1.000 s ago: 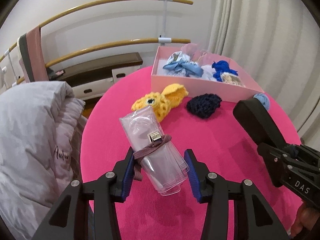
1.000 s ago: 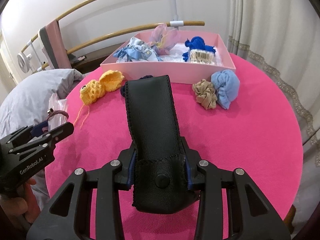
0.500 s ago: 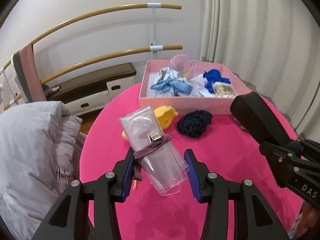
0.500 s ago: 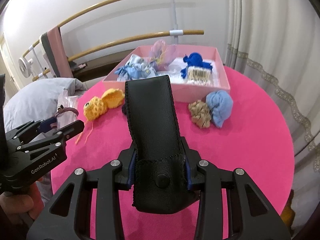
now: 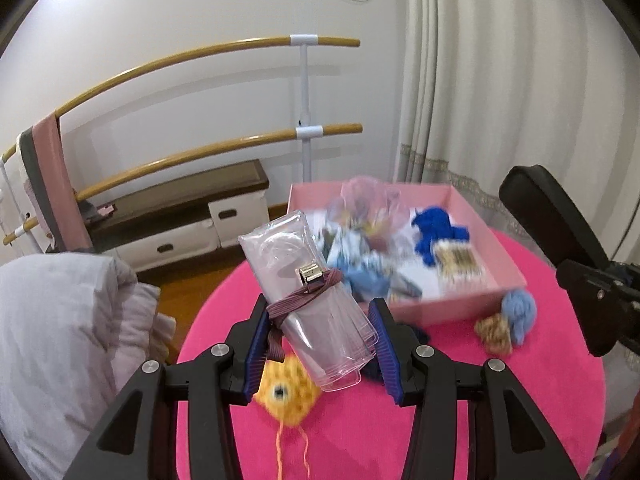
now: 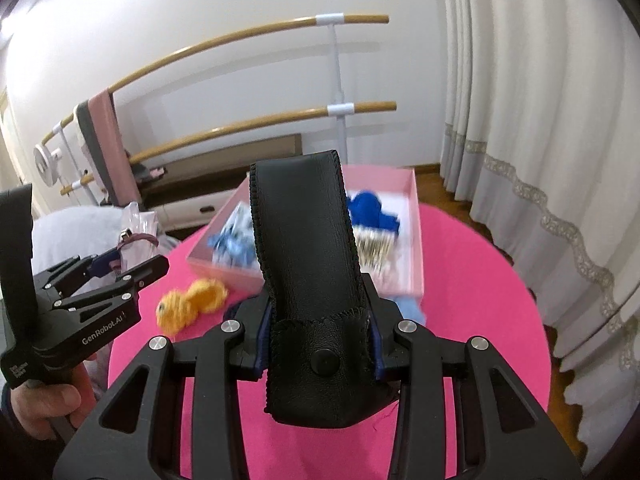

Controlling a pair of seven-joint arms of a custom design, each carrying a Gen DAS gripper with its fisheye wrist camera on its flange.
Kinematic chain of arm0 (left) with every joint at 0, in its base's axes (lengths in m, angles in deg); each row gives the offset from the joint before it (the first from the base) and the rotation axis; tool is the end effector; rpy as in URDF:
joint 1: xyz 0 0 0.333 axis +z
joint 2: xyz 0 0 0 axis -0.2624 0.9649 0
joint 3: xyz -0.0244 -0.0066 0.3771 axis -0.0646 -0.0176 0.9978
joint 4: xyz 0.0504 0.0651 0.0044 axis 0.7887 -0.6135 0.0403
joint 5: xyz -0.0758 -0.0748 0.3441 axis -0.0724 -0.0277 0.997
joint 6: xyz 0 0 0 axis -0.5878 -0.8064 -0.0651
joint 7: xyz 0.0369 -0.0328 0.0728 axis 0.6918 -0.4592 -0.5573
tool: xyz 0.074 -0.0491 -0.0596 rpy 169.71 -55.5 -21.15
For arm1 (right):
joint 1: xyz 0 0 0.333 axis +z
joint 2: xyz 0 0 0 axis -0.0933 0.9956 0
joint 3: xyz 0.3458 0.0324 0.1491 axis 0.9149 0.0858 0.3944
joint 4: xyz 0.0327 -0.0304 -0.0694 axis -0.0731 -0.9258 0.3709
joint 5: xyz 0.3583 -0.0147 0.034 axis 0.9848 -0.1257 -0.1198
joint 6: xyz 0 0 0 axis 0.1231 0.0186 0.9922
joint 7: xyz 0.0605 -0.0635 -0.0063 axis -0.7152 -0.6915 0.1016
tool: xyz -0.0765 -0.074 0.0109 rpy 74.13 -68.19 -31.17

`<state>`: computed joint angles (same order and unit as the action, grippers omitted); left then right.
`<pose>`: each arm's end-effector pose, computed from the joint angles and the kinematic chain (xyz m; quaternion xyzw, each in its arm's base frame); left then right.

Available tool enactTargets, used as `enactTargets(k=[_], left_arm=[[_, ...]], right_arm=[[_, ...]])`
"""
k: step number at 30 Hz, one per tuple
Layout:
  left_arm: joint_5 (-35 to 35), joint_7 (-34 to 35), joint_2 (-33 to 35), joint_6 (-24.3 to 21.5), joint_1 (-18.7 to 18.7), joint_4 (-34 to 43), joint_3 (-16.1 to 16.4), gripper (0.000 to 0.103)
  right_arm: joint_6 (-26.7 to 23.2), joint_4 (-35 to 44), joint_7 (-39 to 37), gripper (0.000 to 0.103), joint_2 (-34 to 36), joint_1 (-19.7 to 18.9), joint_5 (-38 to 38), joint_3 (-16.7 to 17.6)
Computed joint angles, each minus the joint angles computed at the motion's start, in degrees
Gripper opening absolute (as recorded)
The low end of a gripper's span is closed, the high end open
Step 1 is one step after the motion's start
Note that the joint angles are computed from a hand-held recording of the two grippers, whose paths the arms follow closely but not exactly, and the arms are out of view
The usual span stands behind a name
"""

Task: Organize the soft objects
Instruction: 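Carry the plastic pouch and black case into the pink box and open both tools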

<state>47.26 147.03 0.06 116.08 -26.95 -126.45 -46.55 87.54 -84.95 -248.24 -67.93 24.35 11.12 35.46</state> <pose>0.5074 -0.1530 0.5792 -0.4548 0.7820 -0.3681 0.2149 0.4140 0.3600 0.5670 -0.5516 0.7171 -0.2952 0.3072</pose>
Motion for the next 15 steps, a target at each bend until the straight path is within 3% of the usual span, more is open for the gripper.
enactTargets(k=[9,15], left_arm=[[8.77,-8.35,8.85,-1.60,1.28,12.75,-1.83,0.044],[15.90,-15.35,16.51,-6.55,1.59,24.10,-2.21,0.044]], right_arm=[[6.16,3.93,-4.01,0.034,2.27,-3.39,1.54,-3.06],[8.65,6.76,-7.89,0.034,4.53,-5.26,5.02,-5.00]])
